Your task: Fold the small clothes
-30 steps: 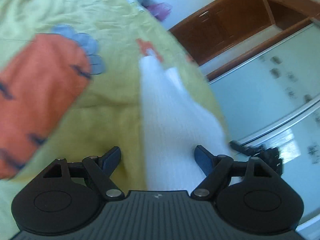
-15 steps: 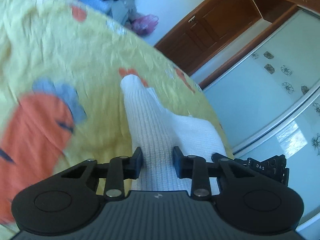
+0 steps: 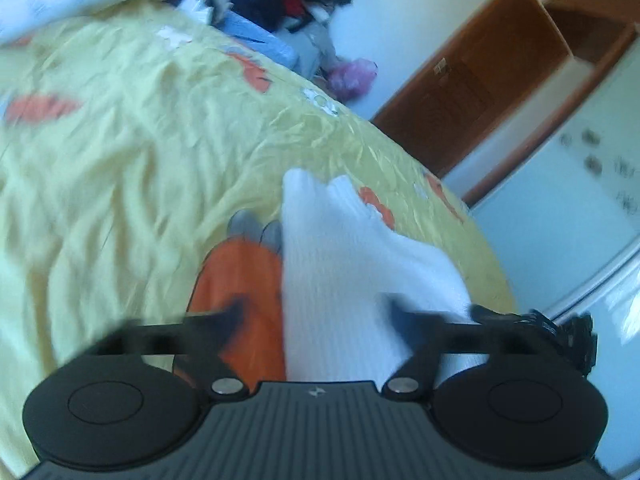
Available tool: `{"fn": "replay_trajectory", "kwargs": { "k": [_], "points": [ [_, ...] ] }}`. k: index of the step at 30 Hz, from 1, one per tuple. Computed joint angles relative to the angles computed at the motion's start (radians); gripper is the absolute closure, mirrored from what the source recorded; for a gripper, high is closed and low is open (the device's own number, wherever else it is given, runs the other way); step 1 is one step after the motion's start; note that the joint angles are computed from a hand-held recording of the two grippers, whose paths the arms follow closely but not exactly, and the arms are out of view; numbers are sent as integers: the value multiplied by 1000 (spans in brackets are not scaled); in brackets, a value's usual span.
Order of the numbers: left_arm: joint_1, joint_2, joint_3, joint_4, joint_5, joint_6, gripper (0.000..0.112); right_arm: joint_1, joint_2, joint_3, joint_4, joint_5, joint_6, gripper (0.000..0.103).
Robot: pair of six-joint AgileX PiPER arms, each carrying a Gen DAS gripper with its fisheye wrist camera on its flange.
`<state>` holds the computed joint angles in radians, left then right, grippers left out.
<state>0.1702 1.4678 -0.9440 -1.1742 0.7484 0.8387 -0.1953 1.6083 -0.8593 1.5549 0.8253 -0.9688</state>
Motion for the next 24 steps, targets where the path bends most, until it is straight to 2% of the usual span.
{"fn": "replay_trajectory", "kwargs": {
  "k": [1,2,3,6,8,11,12,14,15,16,18,20,21,22,24],
  "points": [
    [29,-33,72,-81,-8,83,18,-29,-30,36,11,20,-17,21],
    [45,-39,105,-121,7,126,18,-65,-57,68,9,59,-30,11],
    [66,-23,112,-122,52,129,18,-88,-73,90,3,90,-37,6],
    [98,38,123,-144,155,120,18,-90,-101,107,-90,129,-16,7],
    [80,74,115,-143,189,120,18,-38,-103,100,-138,105,17,7],
    [41,112,101,-158,238,123,19,32,-81,98,-125,101,13,11],
    [18,111,94,-148,226,109,22,75,-97,103,-115,52,-2,13],
    [-39,68,89,-98,141,72,37,140,-116,76,-184,-15,30,20],
    [-40,41,89,-79,134,61,49,143,-123,60,-221,-11,59,32],
    [-39,16,85,-62,135,54,54,119,-131,51,-230,28,59,41],
    [-43,-54,82,-6,144,40,55,55,-173,49,-234,112,31,47],
    [-61,-97,81,74,156,25,55,5,-193,61,-255,182,3,48],
    [-84,-102,101,106,133,38,54,4,-179,72,-291,178,5,48],
    [-101,-106,143,97,88,78,52,-2,-151,101,-288,166,-30,49],
    [-72,-105,189,15,82,153,48,-73,-108,159,-185,228,-107,46]
  ]
}}
